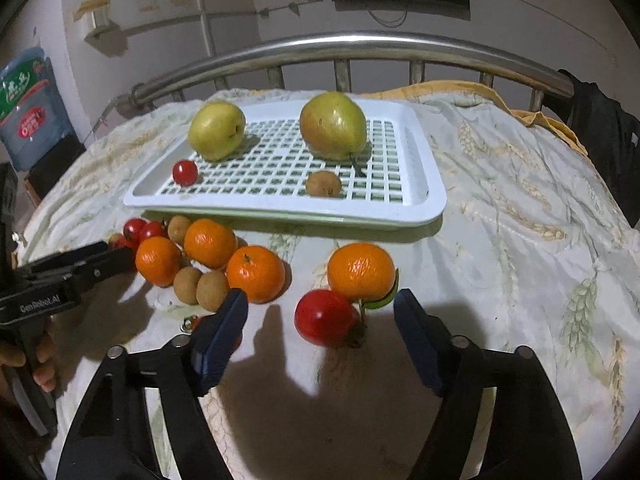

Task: Organize fruits
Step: 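Grasp a red tomato with the left tool while the right tool grasps a cherry tomato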

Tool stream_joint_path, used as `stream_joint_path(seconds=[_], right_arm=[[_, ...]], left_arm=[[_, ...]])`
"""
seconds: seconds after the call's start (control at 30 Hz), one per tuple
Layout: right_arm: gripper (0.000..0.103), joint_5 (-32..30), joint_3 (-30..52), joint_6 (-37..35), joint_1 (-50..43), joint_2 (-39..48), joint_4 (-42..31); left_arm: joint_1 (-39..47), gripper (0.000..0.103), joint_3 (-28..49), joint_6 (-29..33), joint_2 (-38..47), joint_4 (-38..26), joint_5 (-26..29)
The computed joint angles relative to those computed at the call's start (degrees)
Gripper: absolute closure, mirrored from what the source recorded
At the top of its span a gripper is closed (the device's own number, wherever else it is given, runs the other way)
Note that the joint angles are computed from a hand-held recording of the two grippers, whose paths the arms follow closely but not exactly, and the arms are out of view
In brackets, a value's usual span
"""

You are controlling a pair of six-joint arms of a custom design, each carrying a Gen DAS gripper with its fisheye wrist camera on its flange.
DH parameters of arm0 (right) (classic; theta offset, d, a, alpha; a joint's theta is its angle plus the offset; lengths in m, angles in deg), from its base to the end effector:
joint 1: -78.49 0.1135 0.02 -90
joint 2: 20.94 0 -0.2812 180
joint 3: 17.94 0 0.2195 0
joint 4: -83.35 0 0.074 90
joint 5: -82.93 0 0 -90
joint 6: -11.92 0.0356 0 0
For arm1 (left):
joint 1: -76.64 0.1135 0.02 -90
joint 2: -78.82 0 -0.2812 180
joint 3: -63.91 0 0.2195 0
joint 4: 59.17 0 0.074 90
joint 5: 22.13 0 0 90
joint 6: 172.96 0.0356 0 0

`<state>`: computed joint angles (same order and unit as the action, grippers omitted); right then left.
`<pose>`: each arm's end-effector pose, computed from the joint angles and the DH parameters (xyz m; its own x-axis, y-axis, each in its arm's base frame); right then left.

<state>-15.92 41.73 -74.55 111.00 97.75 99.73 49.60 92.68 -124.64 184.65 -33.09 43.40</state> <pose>0.2908 0.1918 0.0980 -0.6087 -0.3158 -0.7278 -0.5901 0.7934 0.1493 0.1963 -0.0836 0.0874 -0.6375 -0.3541 -0.6842 -0.3246 0.9289 -0.1783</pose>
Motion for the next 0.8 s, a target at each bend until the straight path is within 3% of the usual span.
stream_joint_path(seconds=[0.1, 0.23, 0.33, 0.37, 0.53, 0.6, 0.8], right_arm=[[0.039, -0.3, 0.9, 0.0, 0.1, 0.9, -2.1], [0.055, -0.6, 2.5, 0.2, 0.0, 2.0, -4.7], [0.067, -0.5, 2.4, 0.5, -0.3, 1.9, -4.7], [0.067, -0.5, 2.2, 0.7, -0.3, 1.9, -4.6], [0.067, -0.5, 1.7, 0.8, -0.2, 1.4, -4.2], [0.067, -1.3, 1.4, 0.6, -0.2, 0.9, -3.8], [0.067, -1.3, 1.0, 0.2, 0.4, 0.2, -3.6]], left_arm=[[0.7, 0.029, -0.5, 0.5, 0.1, 0.8, 0.4], [1.6, 0.031, -0.2, 1.1, 1.2, 1.3, 0.8], [1.9, 0.043, 0.8, 2.0, 1.6, -0.2, -0.6], [2.2, 0.048, 0.6, 2.3, 1.5, 0.1, -0.5], [2.3, 0.052, -0.6, 3.7, 0.8, 1.5, -0.3], [0.6, 0.073, -1.0, 4.8, -0.9, 1.0, -1.0], [0.4, 0.071, 0.3, 6.0, 0.3, 0.2, 0.6]])
